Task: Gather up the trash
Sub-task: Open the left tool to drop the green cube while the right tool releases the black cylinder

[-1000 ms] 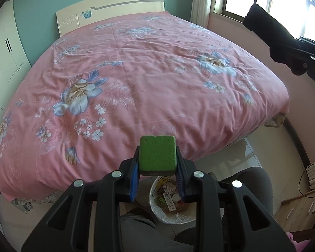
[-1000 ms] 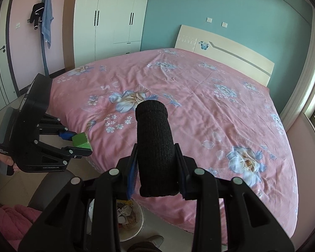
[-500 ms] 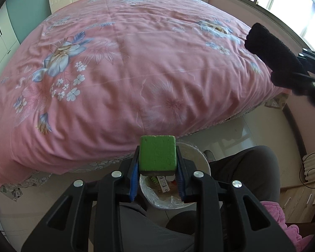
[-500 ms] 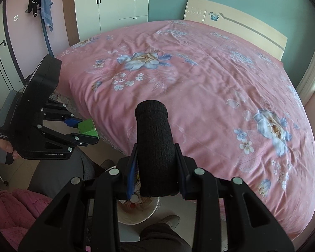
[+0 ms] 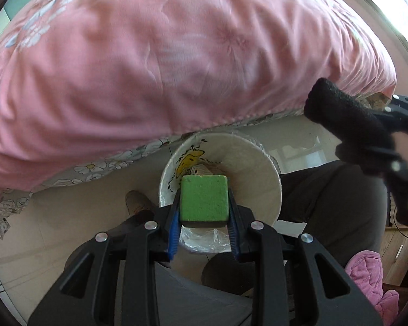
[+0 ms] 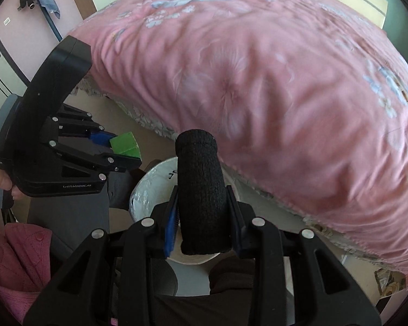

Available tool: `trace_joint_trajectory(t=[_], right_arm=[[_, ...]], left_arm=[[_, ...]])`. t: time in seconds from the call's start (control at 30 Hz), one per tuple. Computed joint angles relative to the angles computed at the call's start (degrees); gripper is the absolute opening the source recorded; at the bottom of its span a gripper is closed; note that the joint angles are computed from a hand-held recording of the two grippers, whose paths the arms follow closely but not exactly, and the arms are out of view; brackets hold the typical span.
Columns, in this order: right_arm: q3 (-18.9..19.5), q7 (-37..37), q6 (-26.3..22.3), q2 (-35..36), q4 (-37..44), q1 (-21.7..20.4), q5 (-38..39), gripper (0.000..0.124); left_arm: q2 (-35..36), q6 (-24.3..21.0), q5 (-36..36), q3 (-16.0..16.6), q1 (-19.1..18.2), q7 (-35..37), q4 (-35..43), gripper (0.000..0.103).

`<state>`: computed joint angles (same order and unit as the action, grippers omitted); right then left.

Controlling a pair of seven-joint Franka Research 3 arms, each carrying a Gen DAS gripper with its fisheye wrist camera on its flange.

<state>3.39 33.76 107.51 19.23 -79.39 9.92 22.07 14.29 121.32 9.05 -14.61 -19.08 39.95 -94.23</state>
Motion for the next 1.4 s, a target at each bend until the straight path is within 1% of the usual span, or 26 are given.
trace_joint_trajectory(t=[0.1, 0.27, 0.43, 0.63, 0.8, 0.93, 1.0, 1.17, 1.3, 1.37, 1.4], right_arm=[[-0.4, 1.1, 0.7, 0.6, -2.4, 0.6, -1.9, 0.033], [-0.9, 3.1, 3.1, 2.2, -5.0, 1.9, -5.9, 0.033], [-1.1, 6.5, 3.0, 5.2, -4.9, 2.8, -8.7, 0.033], [-1.5, 11.3, 3.7, 8.3, -5.5, 4.2, -11.9, 0.033], [-1.5, 15.0, 2.7, 11.0, -5.1, 5.1, -13.4, 0.033], [-1.6, 18.0, 2.5, 12.4, -5.3, 6.1, -14.6, 0.033], [-1.7, 19.3, 2.4, 13.4, -5.0, 6.3, -15.1, 0.033], [-1.6, 23.4, -0.7, 16.7, -2.0, 6.1, -14.2, 0.033], [-1.5, 25.1, -1.0, 17.6, -1.8, 5.9, -13.7, 0.034], [-1.3, 25.4, -0.6, 17.5, -2.3, 6.1, -13.7, 0.036], [-1.3, 25.5, 0.0, 17.4, -2.7, 6.2, -13.8, 0.041]], left_arm=[[1.9, 0.1, 0.1, 0.0, -0.3, -0.5, 0.0, 0.032], [4.3, 2.9, -2.4, -0.2, 0.4, -0.2, -0.9, 0.032], [7.5, 4.1, -4.7, -0.3, 0.8, -0.6, -0.7, 0.032], [10.5, 3.8, -6.5, -0.3, 1.5, -0.6, -0.3, 0.032], [12.5, 5.8, -8.6, -0.4, 2.4, -1.2, -0.7, 0.032], [14.2, 7.4, -11.6, -1.1, 3.6, -0.8, -1.0, 0.032], [15.0, 7.5, -12.2, -1.1, 3.7, -1.4, -0.6, 0.032], [16.9, 7.7, -12.4, -0.9, 3.5, -2.6, 0.7, 0.032], [17.3, 9.5, -14.5, -1.6, 4.3, -3.0, 0.0, 0.032], [17.4, 10.2, -15.5, -1.9, 4.7, -3.3, -0.5, 0.038], [17.4, 10.3, -15.7, -1.9, 4.7, -3.6, -0.6, 0.046]])
